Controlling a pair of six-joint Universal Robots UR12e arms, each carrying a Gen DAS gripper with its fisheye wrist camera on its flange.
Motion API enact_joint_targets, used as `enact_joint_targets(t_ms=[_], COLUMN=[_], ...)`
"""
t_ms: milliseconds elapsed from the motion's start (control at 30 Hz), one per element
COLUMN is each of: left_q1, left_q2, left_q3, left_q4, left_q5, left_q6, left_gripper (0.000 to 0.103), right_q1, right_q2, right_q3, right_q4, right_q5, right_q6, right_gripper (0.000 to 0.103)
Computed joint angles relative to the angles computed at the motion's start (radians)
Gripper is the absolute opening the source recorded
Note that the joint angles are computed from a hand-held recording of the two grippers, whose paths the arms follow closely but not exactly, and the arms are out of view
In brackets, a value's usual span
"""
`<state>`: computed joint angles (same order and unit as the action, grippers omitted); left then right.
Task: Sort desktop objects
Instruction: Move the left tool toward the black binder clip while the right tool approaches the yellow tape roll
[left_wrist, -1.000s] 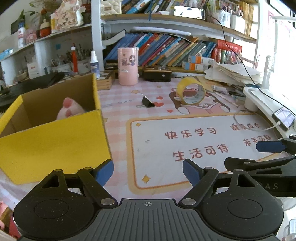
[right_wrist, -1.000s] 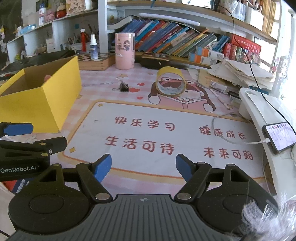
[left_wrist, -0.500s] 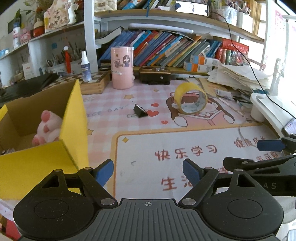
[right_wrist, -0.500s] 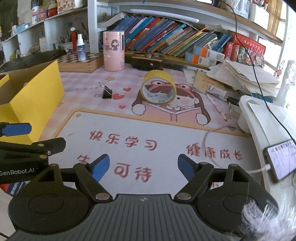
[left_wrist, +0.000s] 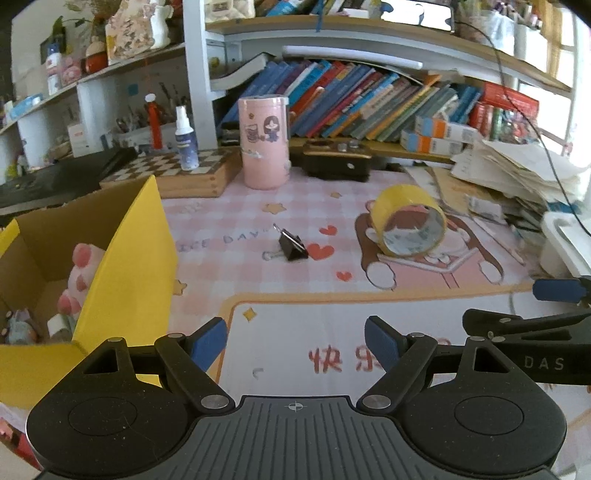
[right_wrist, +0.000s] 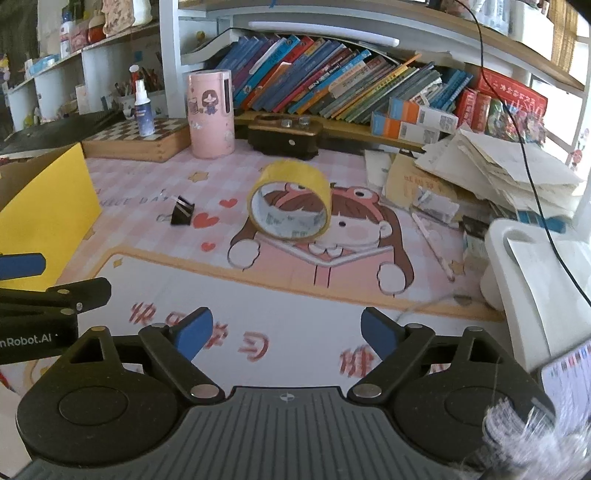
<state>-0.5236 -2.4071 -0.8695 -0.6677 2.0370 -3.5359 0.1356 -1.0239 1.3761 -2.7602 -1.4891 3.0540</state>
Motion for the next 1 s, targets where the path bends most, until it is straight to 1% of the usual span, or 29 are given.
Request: enact_joint_targets(t_ms=[133,233,333,367,467,733,933,1000], left_q1=[-0.001,-0.001,0.000,0.000,0.002,0.009,0.016,0.017], left_q2=[-0.034,-0.056,-0.083,-0.091,-0.114,-0.179,-0.218,-0.232], left_q3=[0.064,0.106,0.156,0.172,0.216,0.336,0.410,0.438], left_q4=[-0.048,-0.082,-0.120,-0.131,-0.160,-0.242,-0.302,-0.325], left_q5=[0.041,0.063,0.084,0.091,0.107,0.126,0.130,0.131], left_q6=[-0.031,-0.048,-0.061,-0.066,-0.081,-0.103,-0.126,-0.128], left_gripper=[0.084,0.084,0.084,0.084,0.084,0.084,0.084,0.084], right_q1=[-0.010,-0.016,-0.018,-0.018,-0.019,-0.021,-0.012,-0.011], right_q2=[0.026,0.046,0.069,0.078,0.102,0.160,0.206,0.222], right_q3=[-0.035,-0.061,-0.086,-0.097,-0.122,-0.194,-0.253,-0.276], right_q4=[-0.006,-0.013,-0.027,-0.033,-0.052,-0.072,-0.057,-0.048], right_q5=[0.030,0.047,0.041,0.033,0.024,0.041,0.004,0.007], right_q6=[-0.021,-0.033,-0.038,-0.036,-0.031,-0.036,-0.035,-0.030], right_gripper=[0.090,0.093,0.096,0.099,0.100,0.103,0.103,0.103])
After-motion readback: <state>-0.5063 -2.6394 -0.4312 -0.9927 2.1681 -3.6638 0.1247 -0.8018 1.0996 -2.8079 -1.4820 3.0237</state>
